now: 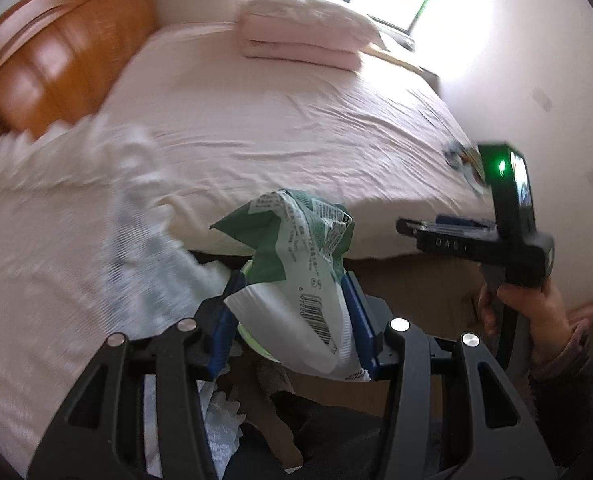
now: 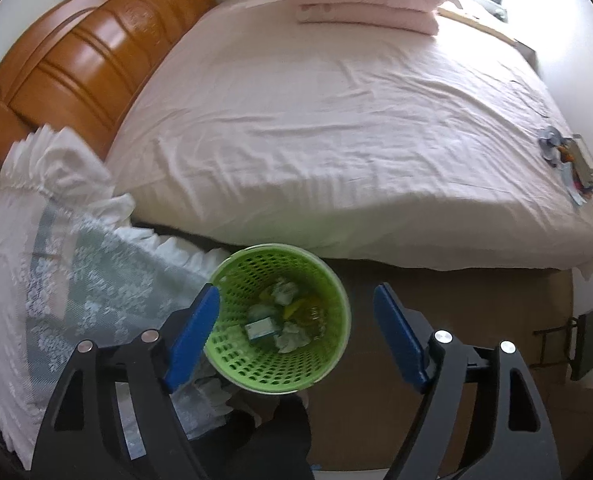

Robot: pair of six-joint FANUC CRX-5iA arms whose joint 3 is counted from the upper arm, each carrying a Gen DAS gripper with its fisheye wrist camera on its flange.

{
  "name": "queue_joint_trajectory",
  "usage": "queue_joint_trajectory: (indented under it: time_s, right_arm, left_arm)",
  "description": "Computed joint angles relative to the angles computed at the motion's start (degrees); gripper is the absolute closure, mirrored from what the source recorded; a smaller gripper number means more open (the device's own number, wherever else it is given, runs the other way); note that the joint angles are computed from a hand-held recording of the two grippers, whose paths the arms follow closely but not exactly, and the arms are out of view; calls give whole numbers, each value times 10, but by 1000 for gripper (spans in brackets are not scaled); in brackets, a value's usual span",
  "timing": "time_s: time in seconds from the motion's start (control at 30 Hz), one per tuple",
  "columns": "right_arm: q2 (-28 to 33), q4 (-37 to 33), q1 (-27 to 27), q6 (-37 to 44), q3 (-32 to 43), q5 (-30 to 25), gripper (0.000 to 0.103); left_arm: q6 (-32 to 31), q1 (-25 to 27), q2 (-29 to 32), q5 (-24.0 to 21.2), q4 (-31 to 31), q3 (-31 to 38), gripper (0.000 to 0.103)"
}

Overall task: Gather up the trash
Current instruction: 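Open the left tool to drop the green-and-white wrapper into the basket, then move both open tools away from the basket toward the lace-covered bed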

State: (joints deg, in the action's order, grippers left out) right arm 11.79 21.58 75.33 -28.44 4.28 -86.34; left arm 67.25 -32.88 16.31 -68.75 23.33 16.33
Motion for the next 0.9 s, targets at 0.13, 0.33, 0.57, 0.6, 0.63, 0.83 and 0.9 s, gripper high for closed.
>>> queue_joint_trajectory:
  time_s: [0.13, 0.33, 0.57, 0.6, 0.63, 0.83, 0.9]
  right_arm:
    - [-33, 7, 17, -49, -34, -22, 20]
    - [-74, 7, 37, -88, -74, -37, 19]
    - [-104, 0, 50, -114, -104, -39, 19]
    - [-111, -1, 50, -114, -111, -36, 19]
    - [-112, -2, 51, -115, -112, -35, 19]
    - [-117, 2, 46, -114, -124, -19, 14]
    - [-117, 6, 43, -110, -125, -10, 12]
  left_arm:
    - [-7, -37, 58, -33, 6, 61, 55]
    - [8, -72, 116, -66, 2, 131, 55]
    - [36, -96, 157, -82, -15, 181, 23]
    - [44, -98, 158, -80, -20, 184, 20]
    - [47, -100, 159, -78, -21, 187, 18]
    - [78, -108, 161, -86, -65, 216, 8]
    - [91, -106, 153, -84, -79, 214, 8]
